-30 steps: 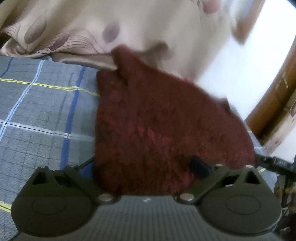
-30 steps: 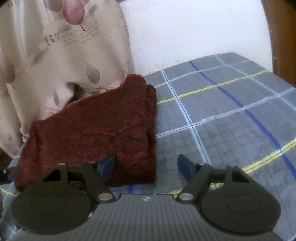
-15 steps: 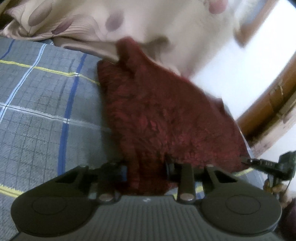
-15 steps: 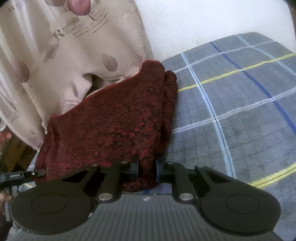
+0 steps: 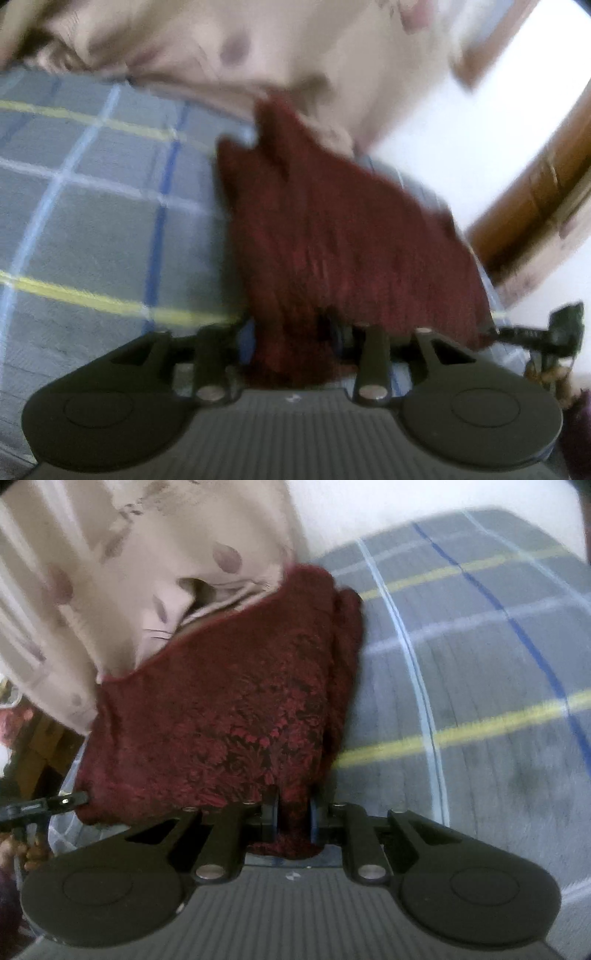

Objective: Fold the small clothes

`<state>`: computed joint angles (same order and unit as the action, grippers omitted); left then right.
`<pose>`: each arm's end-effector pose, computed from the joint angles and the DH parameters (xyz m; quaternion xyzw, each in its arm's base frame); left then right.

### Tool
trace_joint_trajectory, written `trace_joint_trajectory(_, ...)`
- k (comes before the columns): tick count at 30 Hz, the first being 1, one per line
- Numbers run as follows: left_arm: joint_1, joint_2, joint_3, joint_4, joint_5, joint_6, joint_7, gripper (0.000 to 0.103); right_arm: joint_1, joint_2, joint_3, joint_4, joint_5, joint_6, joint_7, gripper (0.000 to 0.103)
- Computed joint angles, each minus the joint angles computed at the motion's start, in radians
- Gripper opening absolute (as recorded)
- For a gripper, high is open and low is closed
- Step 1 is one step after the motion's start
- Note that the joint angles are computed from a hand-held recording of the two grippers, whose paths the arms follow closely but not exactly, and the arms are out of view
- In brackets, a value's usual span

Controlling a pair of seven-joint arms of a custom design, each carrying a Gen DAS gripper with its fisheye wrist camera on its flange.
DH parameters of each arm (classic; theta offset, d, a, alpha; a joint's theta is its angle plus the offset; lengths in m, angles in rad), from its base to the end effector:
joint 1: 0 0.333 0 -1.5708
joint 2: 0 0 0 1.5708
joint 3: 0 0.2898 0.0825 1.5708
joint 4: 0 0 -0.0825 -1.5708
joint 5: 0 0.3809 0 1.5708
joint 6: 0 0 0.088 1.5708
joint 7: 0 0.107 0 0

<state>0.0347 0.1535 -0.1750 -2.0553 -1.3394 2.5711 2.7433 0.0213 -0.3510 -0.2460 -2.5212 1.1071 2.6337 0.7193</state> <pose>0.5903 -0.0652 0.3682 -0.5502 0.6999 -0.4551 0.0160 0.4423 -0.1240 0.4124 -0.5488 0.7201 -0.0718 0.4184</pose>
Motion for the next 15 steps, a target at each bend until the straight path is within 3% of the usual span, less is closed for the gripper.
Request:
trace_joint_trajectory(2, -0.002, -0.029, -0.005, -0.012, -0.067, 0.042, 0.058, 0.084, 0.005, -0.013, 0.009, -0.009, 0.016, 0.045, -0.028, 0.025)
trace_joint_trajectory(5, -0.023, -0.036, -0.008, 0.011, -0.257, 0.133, 0.262, 0.089, 0.037, -0.056, 0.038, -0.035, 0.035, 0.222, -0.071, 0.030)
trace_joint_trajectory(7, -0.046, 0.003, -0.006, 0.066, -0.175, 0.172, 0.197, 0.089, 0.115, -0.087, 0.021, -0.031, 0.102, 0.347, -0.179, 0.030)
trace_joint_trajectory(8, -0.052, 0.029, -0.006, 0.095, -0.112, 0.170, 0.141, 0.089, 0.168, -0.102, -0.021, -0.015, 0.152, 0.349, -0.254, 0.030)
trace_joint_trajectory(10, -0.057, 0.094, -0.014, 0.153, -0.005, 0.168, 0.028, 0.089, 0.241, -0.108, -0.062, 0.037, 0.224, 0.274, -0.345, 0.030)
trace_joint_trajectory(12, -0.053, 0.150, -0.025, 0.190, 0.084, 0.154, -0.087, 0.088, 0.262, -0.059, -0.061, 0.112, 0.244, 0.141, -0.351, 0.030)
trace_joint_trajectory(15, -0.064, 0.172, -0.054, 0.167, 0.134, 0.271, -0.145, 0.088, 0.287, 0.088, -0.045, 0.278, 0.278, -0.027, -0.331, 0.030)
